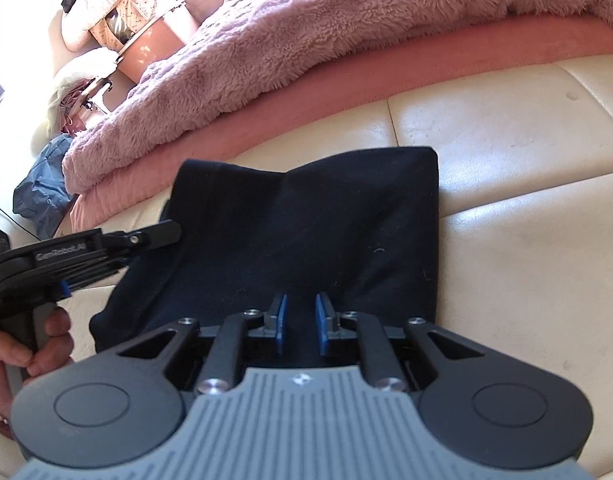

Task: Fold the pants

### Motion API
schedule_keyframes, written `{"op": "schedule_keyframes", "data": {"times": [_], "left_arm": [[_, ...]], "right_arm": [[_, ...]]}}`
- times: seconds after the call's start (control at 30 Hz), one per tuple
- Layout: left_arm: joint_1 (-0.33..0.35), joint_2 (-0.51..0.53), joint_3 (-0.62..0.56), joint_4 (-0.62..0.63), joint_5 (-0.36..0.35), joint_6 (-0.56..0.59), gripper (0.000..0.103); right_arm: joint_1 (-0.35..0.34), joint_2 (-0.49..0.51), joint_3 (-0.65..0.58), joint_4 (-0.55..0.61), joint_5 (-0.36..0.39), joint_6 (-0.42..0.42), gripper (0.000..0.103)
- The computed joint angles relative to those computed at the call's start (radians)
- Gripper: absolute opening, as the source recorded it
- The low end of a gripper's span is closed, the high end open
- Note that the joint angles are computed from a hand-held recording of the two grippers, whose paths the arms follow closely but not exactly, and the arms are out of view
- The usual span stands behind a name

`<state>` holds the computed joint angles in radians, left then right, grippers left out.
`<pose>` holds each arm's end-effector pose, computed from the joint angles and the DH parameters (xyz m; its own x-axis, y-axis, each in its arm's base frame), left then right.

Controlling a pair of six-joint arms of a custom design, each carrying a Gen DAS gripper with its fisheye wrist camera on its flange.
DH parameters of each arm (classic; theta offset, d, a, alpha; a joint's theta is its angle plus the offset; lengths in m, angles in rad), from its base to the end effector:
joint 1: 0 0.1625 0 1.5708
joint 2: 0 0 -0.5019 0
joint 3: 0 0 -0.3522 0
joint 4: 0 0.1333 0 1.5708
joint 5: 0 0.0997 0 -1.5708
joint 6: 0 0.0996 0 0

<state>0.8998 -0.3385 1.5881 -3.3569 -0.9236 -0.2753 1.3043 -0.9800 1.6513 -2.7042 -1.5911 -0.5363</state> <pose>-0.2906 -0.6770 -0.0224 -0.9310 0.0621 -0.3598 0.2923 0.7170 -0.6328 -0.0548 -0.6992 0.3156 -0.9475 -0.2074 0.2434 -0.2890 0.8813 -0.3740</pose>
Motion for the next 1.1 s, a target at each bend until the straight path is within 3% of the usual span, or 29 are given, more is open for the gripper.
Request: {"op": "schedule_keyframes", "data": {"times": [0.1, 0.33, 0.43, 0.63, 0.83, 0.87, 1.0, 1.1], "left_arm": [[-0.027, 0.000, -0.010, 0.001, 0.030, 0.043, 0.010], [-0.048, -0.047, 0.004, 0.020, 0.029, 0.028, 0.010], [-0.023, -0.058, 0.025, 0.043, 0.025, -0.033, 0.010], [0.065, -0.060, 0.070, 0.031, -0.065, -0.152, 0.010], [0.103, -0.064, 0.077, 0.018, -0.121, -0.159, 0.014], [0.102, -0.072, 0.076, 0.037, -0.119, -0.155, 0.020], [0.061, -0.078, 0.074, 0.030, 0.008, -0.120, 0.021], [0.037, -0.058, 0.041, -0.007, 0.035, -0.038, 0.021]], "right_arm": [[0.000, -0.022, 0.022, -0.030, 0.006, -0.005, 0.027], [0.012, -0.067, 0.052, -0.077, -0.002, -0.065, 0.028], [0.019, -0.063, 0.055, -0.078, -0.030, -0.114, 0.021], [0.014, -0.029, 0.056, -0.083, -0.084, -0.138, 0.008], [0.013, -0.019, 0.039, -0.055, -0.090, -0.141, 0.004], [0.016, -0.021, 0.038, -0.055, -0.086, -0.146, 0.005], [0.028, -0.014, 0.037, -0.157, -0.087, -0.177, 0.007], [0.037, 0.018, -0.009, -0.180, -0.114, -0.178, 0.006]]}}
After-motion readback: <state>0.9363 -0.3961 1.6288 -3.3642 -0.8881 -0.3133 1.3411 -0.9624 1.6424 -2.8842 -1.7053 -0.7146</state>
